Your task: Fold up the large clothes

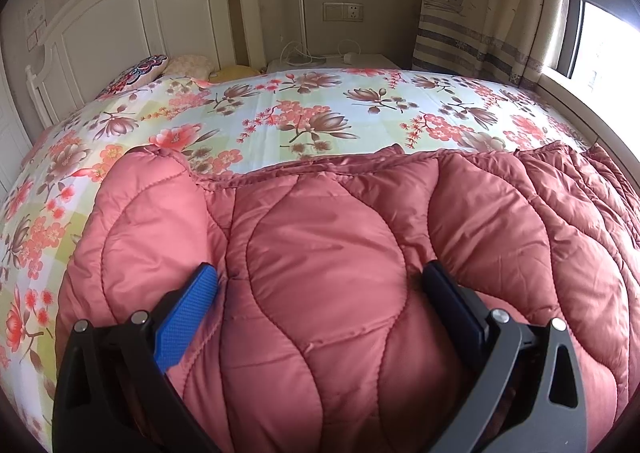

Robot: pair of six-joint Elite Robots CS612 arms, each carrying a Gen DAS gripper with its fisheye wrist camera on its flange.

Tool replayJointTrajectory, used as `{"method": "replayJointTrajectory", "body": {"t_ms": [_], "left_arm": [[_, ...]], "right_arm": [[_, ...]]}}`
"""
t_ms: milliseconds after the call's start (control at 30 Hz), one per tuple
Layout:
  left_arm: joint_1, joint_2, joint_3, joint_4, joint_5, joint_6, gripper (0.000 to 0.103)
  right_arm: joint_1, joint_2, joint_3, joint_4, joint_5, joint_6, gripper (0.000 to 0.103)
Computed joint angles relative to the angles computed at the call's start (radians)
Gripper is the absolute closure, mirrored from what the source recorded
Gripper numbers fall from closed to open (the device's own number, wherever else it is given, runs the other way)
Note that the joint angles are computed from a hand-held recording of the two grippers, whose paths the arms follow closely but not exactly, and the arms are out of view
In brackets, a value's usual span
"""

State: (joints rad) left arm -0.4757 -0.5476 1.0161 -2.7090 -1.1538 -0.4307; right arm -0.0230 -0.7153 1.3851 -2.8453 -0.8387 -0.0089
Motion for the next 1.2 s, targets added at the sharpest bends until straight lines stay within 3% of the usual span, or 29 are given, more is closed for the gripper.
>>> {"method": "replayJointTrajectory", "body": {"t_ms": [100, 167, 400, 433, 467, 500, 567, 667, 833, 933, 967, 1000, 1067, 1167, 1200], "left_arm": [[0.004, -0.001, -0.001, 0.006, -0.019, -0.012, 0.002], [0.006, -0.001, -0.003, 0.009, -0.033, -0.018, 0.002], [0.007, 0.001, -0.006, 0.016, -0.018, -0.041, 0.002], [0.007, -0.001, -0.004, 0.017, -0.01, -0.056, 0.002], [0.006, -0.001, -0.003, 0.018, -0.005, -0.064, 0.002], [0.005, -0.001, -0.005, 0.022, 0.0, -0.062, 0.002], [-0.002, 0.002, -0.018, 0.05, 0.03, -0.045, 0.002], [-0.027, 0.008, -0.059, 0.094, 0.108, -0.023, 0.003], [-0.079, 0.038, -0.155, 0.067, 0.154, 0.072, 0.002], [-0.114, 0.11, -0.295, 0.185, 0.217, 0.153, 0.002], [-0.122, 0.154, -0.365, 0.266, 0.225, 0.177, 0.002], [-0.124, 0.178, -0.399, 0.307, 0.219, 0.183, 0.002], [-0.117, 0.192, -0.41, 0.298, 0.168, 0.149, 0.002], [-0.1, 0.151, -0.344, 0.229, 0.096, 0.101, 0.002], [-0.099, 0.119, -0.284, 0.172, 0.107, 0.083, 0.002]], "right_arm": [[0.008, 0.024, -0.019, -0.076, -0.023, 0.061, 0.004], [0.013, 0.058, -0.057, -0.145, -0.025, 0.164, 0.004], [0.044, 0.154, -0.221, -0.264, -0.186, 0.528, 0.006], [0.042, 0.176, -0.251, -0.297, -0.167, 0.578, 0.012], [0.039, 0.193, -0.269, -0.333, -0.153, 0.627, 0.045], [0.037, 0.202, -0.279, -0.349, -0.157, 0.66, 0.06], [0.026, 0.212, -0.28, -0.423, -0.127, 0.703, 0.065], [0.025, 0.188, -0.243, -0.494, -0.136, 0.642, 0.067], [0.019, 0.144, -0.168, -0.619, -0.203, 0.536, 0.067], [0.014, 0.122, -0.137, -0.647, -0.231, 0.481, 0.067], [0.012, 0.117, -0.128, -0.657, -0.235, 0.47, 0.067], [0.012, 0.108, -0.116, -0.671, -0.243, 0.448, 0.067], [0.013, 0.098, -0.104, -0.681, -0.248, 0.411, 0.067], [0.029, 0.078, -0.084, -0.68, -0.286, 0.333, 0.066], [0.033, 0.075, -0.083, -0.688, -0.296, 0.309, 0.066]]}}
